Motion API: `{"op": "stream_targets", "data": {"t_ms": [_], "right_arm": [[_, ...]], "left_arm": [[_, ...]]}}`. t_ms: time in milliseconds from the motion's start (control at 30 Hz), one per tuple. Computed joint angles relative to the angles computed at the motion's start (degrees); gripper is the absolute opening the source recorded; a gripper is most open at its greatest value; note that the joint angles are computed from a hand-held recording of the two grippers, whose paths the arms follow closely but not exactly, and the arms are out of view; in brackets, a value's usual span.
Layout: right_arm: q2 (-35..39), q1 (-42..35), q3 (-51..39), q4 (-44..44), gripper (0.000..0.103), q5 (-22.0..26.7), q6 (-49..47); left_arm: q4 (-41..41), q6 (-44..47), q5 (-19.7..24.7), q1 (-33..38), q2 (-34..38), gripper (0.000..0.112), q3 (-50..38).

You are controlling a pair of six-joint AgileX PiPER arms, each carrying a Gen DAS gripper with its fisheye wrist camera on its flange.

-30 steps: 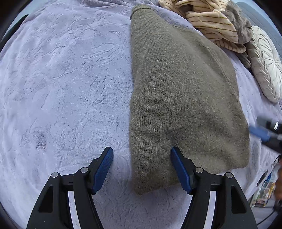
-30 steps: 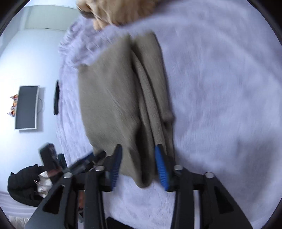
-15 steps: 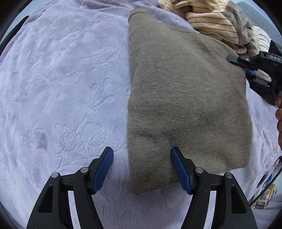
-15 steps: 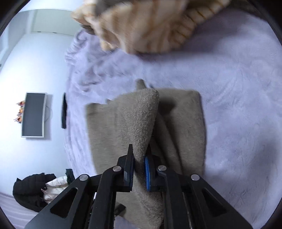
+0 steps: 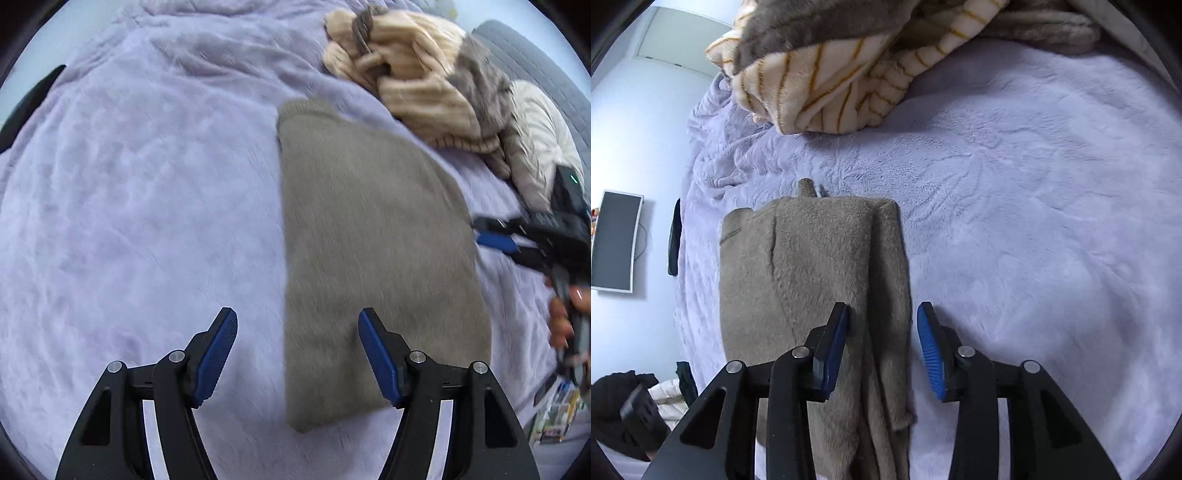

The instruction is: Fold small clothes

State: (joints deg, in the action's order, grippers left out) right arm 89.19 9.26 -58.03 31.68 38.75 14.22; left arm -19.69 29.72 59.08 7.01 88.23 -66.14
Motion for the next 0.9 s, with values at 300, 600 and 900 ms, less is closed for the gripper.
{"op": "stream_targets", "data": {"t_ms": [300, 600, 900], "right_arm": [[-2.2, 10.8, -1.5, 6.5, 0.041, 2.8, -5.5], [-7.3, 16.4, 7.6, -10.6, 0.027, 0.6, 16.1], [-12.5, 18.6, 16.5, 2.5, 0.041, -4.3, 13.2]], "left_arm": [[1.4, -7.5, -5.8, -3.9, 8.5, 0.069, -2.4], [3.6, -4.2, -3.0, -1.7, -0.1, 0.069, 3.6], [9.4, -5.5, 1.0, -0.4, -8.0, 0.069, 13.8]]}}
